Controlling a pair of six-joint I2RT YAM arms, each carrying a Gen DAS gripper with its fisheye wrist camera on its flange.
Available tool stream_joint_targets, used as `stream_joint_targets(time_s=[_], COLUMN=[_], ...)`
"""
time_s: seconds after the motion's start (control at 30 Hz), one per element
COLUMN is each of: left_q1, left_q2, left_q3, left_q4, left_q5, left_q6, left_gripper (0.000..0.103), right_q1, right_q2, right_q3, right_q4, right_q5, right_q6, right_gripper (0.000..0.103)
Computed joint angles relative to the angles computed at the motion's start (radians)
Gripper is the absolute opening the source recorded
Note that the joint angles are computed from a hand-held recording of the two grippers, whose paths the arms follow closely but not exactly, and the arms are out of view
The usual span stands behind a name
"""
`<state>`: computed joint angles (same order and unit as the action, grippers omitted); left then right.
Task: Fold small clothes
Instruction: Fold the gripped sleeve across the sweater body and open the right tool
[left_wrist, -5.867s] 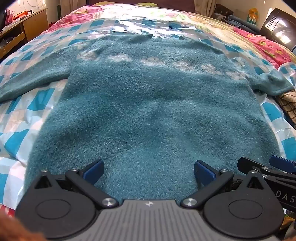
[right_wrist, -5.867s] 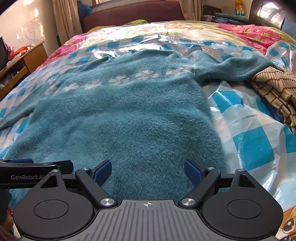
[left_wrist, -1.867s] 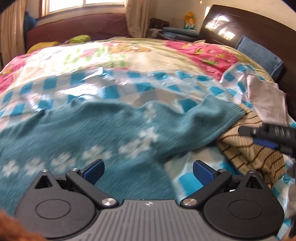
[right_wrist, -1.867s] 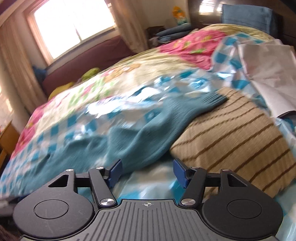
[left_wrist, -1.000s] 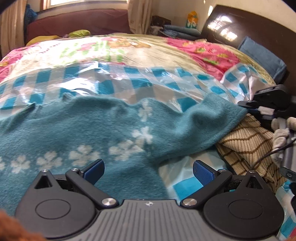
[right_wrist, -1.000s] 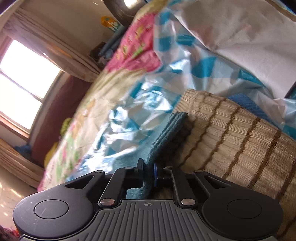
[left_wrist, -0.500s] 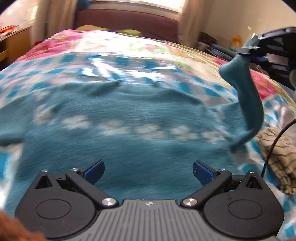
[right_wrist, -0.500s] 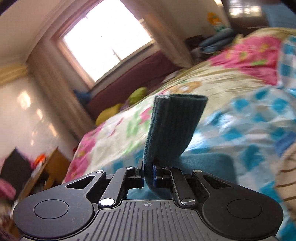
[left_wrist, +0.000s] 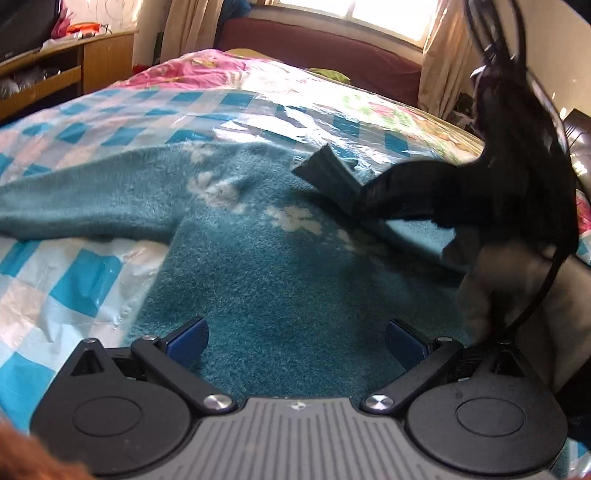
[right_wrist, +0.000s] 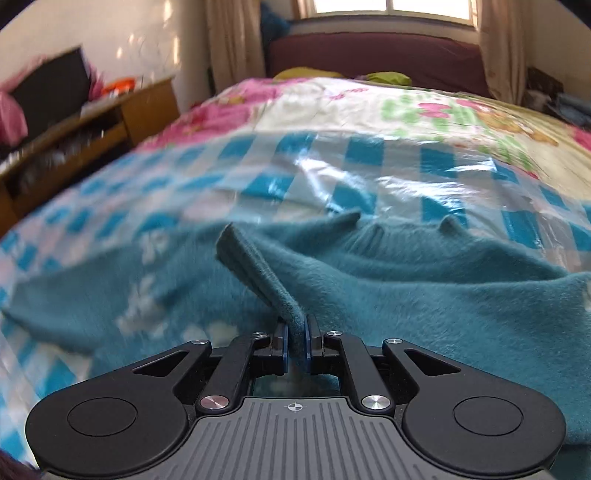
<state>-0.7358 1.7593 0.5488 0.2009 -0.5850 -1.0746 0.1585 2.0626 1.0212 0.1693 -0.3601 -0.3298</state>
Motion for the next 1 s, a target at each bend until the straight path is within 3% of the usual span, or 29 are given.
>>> stream_joint_targets(time_s=[0.3,0.67,0.8,1.0], left_q1=[0.009,-0.001,-0.002,0.002], left_q2=[-0.013,-0.010,-0.004,0.011], left_q3=[-0.040,-0.035,-0.026,-0.014], left_q4=[0.058,0.036,0.022,0.015], left_q5=[0.026,-0.010,-0.011,-0.009], left_q6=[-0.001,-0.032,-0.037,-0.033], left_gripper=[0.103,0.103,0.103,0.103], right_q1=[0.050,0.076,0.071,-0.025], right_q2=[0.015,0.024,0.061,-0.025], right_q3=[-0.007,0.038,0.119,0.054], right_q4=[0.048,0.050,-0.083,-0.081], right_q5=[0.080,0.068,0.025,-0.151], right_q6=[-0.097,0.030,0.054,0.051], right_gripper=[0.013,0.011,0.022,0.028])
